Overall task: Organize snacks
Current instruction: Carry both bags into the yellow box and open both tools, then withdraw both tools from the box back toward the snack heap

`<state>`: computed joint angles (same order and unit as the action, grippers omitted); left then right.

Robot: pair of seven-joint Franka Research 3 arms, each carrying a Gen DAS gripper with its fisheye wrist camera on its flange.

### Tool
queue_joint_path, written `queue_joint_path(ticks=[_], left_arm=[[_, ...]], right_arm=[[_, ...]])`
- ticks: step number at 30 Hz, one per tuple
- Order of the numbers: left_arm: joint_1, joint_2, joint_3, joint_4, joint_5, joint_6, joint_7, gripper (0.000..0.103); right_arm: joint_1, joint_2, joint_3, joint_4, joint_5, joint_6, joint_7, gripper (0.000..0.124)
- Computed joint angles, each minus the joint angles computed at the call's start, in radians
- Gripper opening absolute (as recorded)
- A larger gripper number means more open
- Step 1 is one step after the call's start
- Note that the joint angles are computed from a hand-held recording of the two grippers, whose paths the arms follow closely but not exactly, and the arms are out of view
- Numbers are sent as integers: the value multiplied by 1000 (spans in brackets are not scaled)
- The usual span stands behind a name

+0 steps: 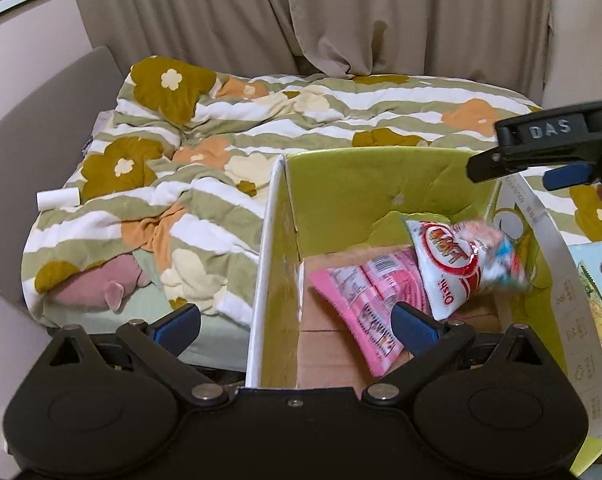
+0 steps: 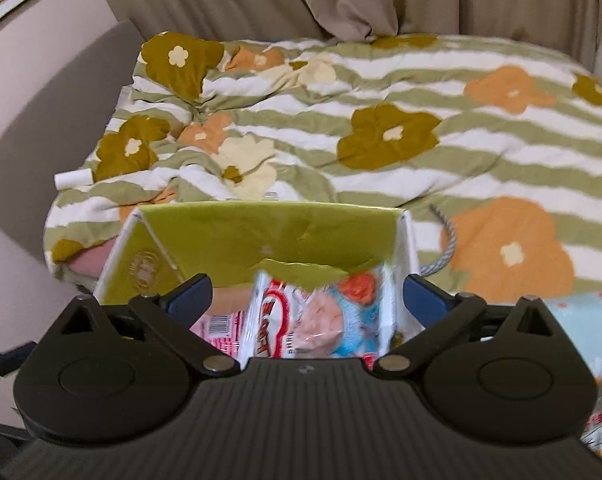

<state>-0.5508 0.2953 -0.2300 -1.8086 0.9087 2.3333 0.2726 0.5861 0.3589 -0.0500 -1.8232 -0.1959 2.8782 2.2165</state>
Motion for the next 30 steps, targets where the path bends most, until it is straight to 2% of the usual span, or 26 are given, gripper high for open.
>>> queue_joint_path(ticks=[1, 5, 12, 16, 21, 26, 30], left_arm=[[1, -3, 1, -4, -1, 3, -6, 103], [3, -11, -1, -13, -2, 9, -16, 103], [1, -41, -6, -31, 30, 20, -21, 103], [2, -75, -17, -42, 51, 24, -25, 103], [4, -116, -34, -56, 93, 52, -19, 103], [4, -129, -53, -54, 118, 122, -9, 103], [-22, -111, -66, -28, 141, 160, -7, 103]], right_arm=[[9, -11, -12, -24, -12, 25, 17, 103], [-17, -36, 17, -47, 16, 0, -25, 103], [-1, -122, -3, -115, -67, -2, 72, 103], [-4, -197, 4, -169, -164, -13, 175, 103], [-19, -330, 25, -269, -363, -24, 388, 103], [-82, -481, 93, -387, -501, -87, 550, 103], [-145, -614, 139, -508, -519, -103, 598, 103]])
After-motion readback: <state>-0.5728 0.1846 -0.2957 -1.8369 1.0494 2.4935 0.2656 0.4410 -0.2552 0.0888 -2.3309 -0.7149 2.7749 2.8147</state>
